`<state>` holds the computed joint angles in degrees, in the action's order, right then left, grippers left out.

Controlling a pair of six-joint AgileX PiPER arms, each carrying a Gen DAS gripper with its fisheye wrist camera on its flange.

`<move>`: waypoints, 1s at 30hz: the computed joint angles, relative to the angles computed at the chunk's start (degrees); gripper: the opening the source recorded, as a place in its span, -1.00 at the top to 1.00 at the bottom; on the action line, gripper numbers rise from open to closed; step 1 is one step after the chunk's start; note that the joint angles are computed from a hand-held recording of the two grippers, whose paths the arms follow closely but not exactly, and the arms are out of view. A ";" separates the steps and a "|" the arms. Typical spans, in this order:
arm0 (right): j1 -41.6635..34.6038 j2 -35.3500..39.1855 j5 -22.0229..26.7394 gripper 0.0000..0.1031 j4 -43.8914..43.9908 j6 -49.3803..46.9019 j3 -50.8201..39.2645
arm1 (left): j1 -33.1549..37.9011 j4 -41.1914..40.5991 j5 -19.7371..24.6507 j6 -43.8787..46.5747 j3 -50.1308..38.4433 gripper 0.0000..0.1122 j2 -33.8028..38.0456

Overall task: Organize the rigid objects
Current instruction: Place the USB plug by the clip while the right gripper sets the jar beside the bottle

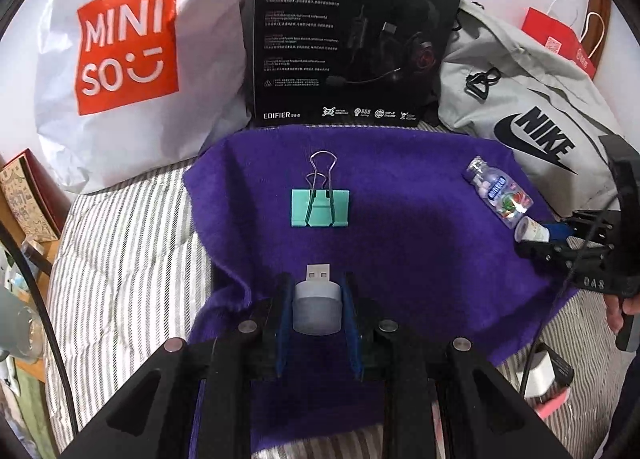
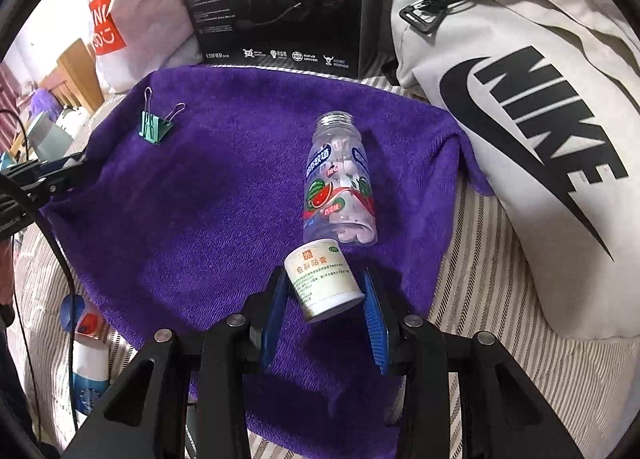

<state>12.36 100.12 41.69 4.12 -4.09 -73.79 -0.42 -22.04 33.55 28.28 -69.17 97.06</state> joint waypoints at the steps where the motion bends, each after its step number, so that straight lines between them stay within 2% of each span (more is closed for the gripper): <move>1: 0.39 0.05 -0.08 0.27 -0.98 0.47 0.04 | -0.23 0.60 -0.10 -0.72 -0.74 0.60 0.76; 6: 2.13 -0.02 -1.25 0.26 -5.07 2.23 0.81 | -0.60 2.44 0.65 -3.44 -4.99 0.60 4.82; 9: 1.32 -0.36 -1.10 0.22 -2.62 -0.49 1.07 | -0.97 3.75 0.73 -4.91 -6.68 0.60 6.67; 12: 0.47 -1.17 -0.66 0.02 0.42 -2.97 1.49 | -1.58 5.05 0.00 -5.91 -7.24 0.60 7.52; 18: 0.38 -4.15 0.21 -0.01 0.50 -2.72 3.10 | -2.87 8.48 -1.12 -8.26 -8.34 0.59 8.85; 19: 0.60 -4.69 0.36 -0.10 -0.72 -1.36 3.33 | -3.16 9.24 -1.49 -8.71 -8.30 0.59 8.94; 25: -0.92 -9.30 0.44 -0.10 2.11 -1.72 6.21 | -4.12 12.56 -2.41 -10.69 -7.36 0.56 8.52; 30: -0.93 -13.57 0.00 -0.12 1.57 0.03 9.73 | -3.65 7.85 -2.44 -7.39 -4.08 0.09 6.34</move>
<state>11.43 86.54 41.69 5.69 -4.06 -64.06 -4.06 -14.19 31.11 20.89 -73.25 103.40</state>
